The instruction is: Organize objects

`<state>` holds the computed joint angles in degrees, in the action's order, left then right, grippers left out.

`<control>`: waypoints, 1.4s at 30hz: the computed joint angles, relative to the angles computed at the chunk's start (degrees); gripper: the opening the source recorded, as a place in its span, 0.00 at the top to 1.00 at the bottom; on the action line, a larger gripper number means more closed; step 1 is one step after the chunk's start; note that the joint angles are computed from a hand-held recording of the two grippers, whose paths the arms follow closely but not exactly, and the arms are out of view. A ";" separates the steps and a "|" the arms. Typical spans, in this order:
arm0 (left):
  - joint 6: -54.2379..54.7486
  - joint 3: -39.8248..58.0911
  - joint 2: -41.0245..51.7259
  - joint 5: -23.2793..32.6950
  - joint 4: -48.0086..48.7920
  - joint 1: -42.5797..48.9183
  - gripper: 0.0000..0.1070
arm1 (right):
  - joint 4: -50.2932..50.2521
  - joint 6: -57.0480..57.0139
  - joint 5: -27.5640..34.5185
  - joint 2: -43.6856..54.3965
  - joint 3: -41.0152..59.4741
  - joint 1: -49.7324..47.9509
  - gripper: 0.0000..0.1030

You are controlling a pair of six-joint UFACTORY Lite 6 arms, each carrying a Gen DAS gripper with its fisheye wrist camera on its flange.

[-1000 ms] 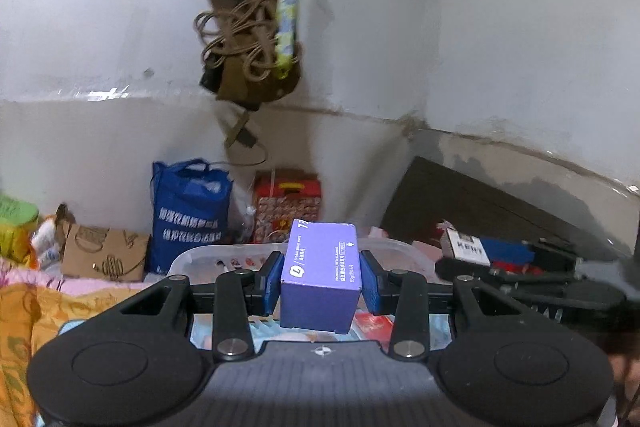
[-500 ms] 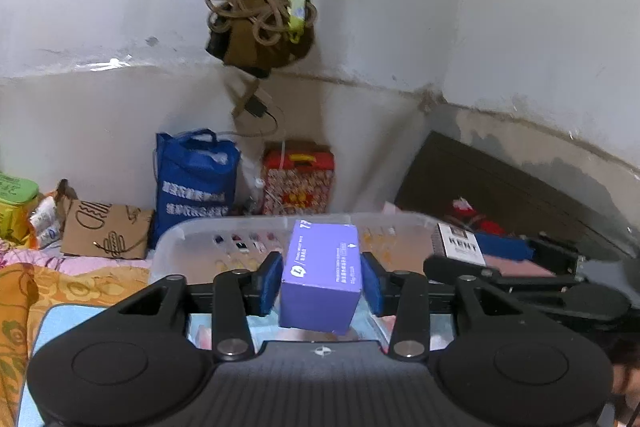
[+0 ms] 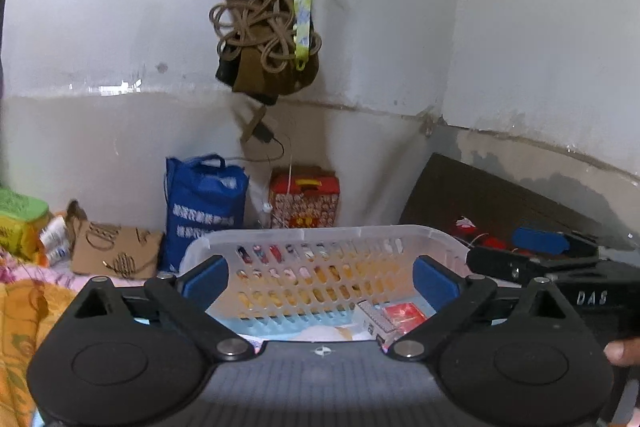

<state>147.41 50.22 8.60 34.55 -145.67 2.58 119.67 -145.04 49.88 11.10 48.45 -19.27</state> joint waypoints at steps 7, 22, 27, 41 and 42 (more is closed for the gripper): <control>9.67 -6.40 -6.25 -4.70 -4.87 -2.40 0.04 | -3.74 4.12 -6.03 -7.78 -5.71 -2.04 0.00; -10.06 -14.27 -16.97 -2.92 19.07 0.48 0.04 | -4.21 2.71 -8.63 -18.45 -16.75 -3.14 0.00; -6.58 -14.90 -16.96 -3.08 14.63 1.67 0.04 | 1.70 -1.65 -12.67 -20.34 -17.92 -0.75 0.00; 3.53 -16.69 -19.62 -9.08 4.03 -1.46 0.04 | -1.47 0.07 -11.08 -23.38 -20.60 -3.70 0.00; 3.08 -16.70 -19.62 -9.00 4.42 -1.46 0.04 | -1.85 0.32 -10.77 -23.46 -20.69 -3.97 0.00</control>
<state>150.50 33.52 -11.02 25.54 -141.25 1.11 117.82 -144.72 39.11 -12.36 27.75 -23.25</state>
